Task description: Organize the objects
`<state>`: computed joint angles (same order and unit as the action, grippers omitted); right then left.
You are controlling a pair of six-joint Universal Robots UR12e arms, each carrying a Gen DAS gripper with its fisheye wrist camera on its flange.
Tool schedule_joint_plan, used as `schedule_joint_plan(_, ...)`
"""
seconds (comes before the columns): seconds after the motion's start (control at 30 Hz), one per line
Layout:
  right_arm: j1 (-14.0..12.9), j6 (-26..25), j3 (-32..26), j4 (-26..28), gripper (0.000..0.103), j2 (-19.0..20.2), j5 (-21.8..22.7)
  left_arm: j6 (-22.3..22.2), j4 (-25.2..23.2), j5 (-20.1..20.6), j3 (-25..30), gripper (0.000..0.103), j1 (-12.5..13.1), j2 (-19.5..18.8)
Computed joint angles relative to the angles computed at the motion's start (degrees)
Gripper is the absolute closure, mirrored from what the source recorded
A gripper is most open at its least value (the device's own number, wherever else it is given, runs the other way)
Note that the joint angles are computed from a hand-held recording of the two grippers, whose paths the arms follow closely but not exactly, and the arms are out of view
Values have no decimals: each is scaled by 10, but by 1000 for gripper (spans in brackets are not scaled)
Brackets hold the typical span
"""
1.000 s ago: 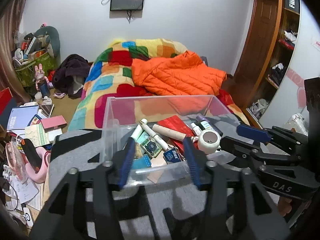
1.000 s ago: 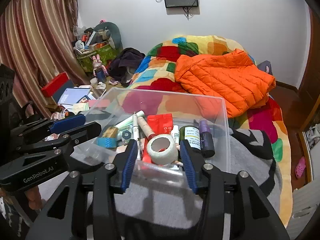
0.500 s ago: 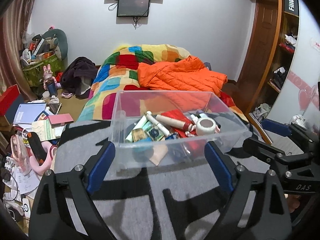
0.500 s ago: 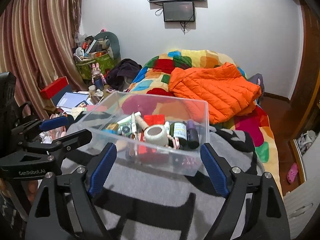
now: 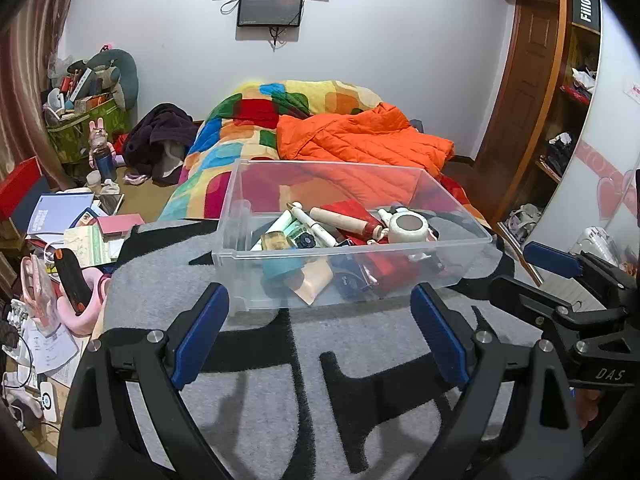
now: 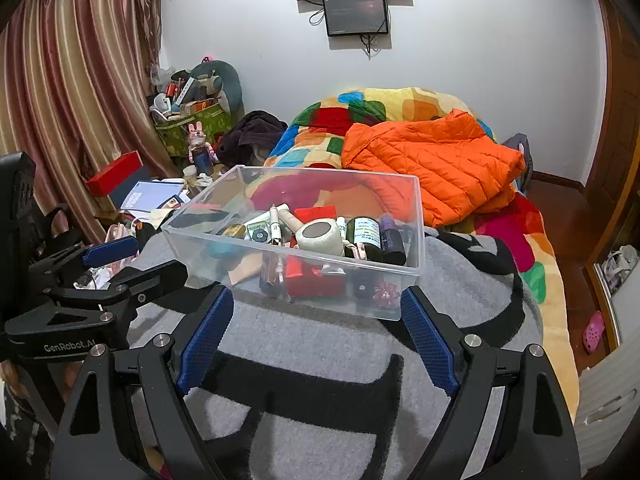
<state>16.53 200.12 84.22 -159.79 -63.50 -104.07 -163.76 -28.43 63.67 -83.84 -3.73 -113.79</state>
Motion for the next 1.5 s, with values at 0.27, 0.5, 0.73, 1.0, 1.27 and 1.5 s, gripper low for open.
schedule_joint_plan(0.27,-2,6,-1,2,19,0,2,9,6,5,-1,9,-4,0)
schedule_joint_plan(0.5,-3,4,-2,5,19,1,3,6,1,4,-1,9,-4,0)
schedule_joint_plan(0.73,-3,4,-3,6,19,1,2,5,1,0,0,9,-4,-1)
schedule_joint_plan(1.0,-3,4,-2,5,19,1,3,4,-1,-2,1,9,-3,-2)
schedule_joint_plan(1.27,-3,4,-3,5,19,2,4,1,-8,-8,3,7,-2,-3)
schedule_joint_plan(1.5,-3,6,-3,5,19,2,3,3,-5,-16,0,7,-2,-1)
